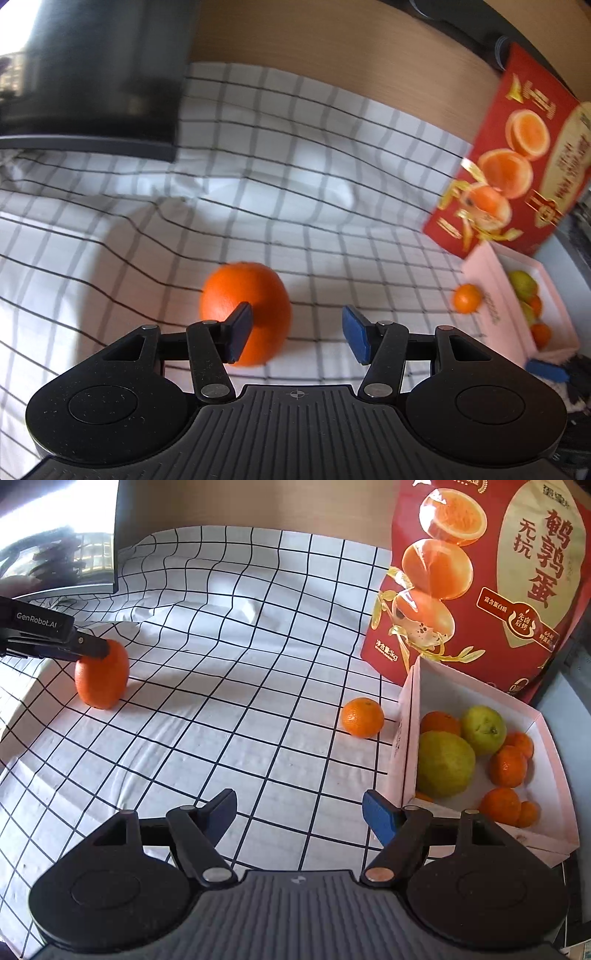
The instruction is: Organize fruits
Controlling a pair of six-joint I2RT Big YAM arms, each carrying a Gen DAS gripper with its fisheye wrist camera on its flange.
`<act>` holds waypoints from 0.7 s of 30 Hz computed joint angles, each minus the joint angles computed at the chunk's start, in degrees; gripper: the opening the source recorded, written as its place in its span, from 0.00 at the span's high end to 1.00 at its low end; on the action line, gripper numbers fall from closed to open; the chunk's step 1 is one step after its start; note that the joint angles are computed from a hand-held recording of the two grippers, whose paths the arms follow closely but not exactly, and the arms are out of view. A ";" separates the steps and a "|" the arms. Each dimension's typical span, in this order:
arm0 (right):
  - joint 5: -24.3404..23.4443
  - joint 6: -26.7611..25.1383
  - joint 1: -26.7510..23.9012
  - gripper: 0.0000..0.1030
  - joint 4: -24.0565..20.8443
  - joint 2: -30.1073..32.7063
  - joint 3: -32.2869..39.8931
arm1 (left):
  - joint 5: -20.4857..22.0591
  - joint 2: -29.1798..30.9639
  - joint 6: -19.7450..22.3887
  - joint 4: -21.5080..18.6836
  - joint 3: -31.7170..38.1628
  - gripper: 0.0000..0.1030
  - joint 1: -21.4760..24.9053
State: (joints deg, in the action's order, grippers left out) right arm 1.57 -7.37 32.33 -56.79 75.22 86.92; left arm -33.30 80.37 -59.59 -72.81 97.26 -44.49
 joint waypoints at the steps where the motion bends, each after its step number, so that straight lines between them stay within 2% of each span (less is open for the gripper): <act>1: 0.15 -0.60 0.00 0.27 0.41 -0.03 -0.07 | 2.31 0.13 0.34 0.90 -0.16 0.48 0.14; 3: 1.68 -3.78 0.22 0.28 2.99 -0.40 -0.69 | 4.72 0.32 0.81 2.31 -0.68 0.49 -0.20; 4: 2.82 -5.93 0.42 0.31 4.47 -0.44 -0.84 | 4.49 0.38 0.98 2.76 -0.95 0.49 -0.72; 5: 3.79 -8.46 0.52 0.40 5.54 -0.09 -0.49 | 4.11 0.43 1.26 3.15 -1.14 0.49 -1.36; 7: 5.08 -12.83 0.44 0.46 5.31 2.23 2.42 | 3.77 -0.01 1.76 4.44 -1.94 0.49 -2.39; 9: 6.56 -15.35 0.38 0.46 4.12 5.91 6.92 | 3.38 -0.62 1.44 5.30 -2.78 0.49 -3.21; 14: 11.52 -14.17 0.48 0.46 -5.43 19.29 23.37 | 3.32 -2.37 -0.76 5.12 -4.86 0.49 -4.15; 17: 12.97 -11.29 0.02 0.46 -12.34 26.43 32.38 | 2.09 -3.94 -3.07 4.10 -6.47 0.49 -4.86; 21: 12.75 -9.16 -0.76 0.46 -17.44 30.96 37.75 | 1.26 -5.91 -6.47 1.94 -8.69 0.49 -5.72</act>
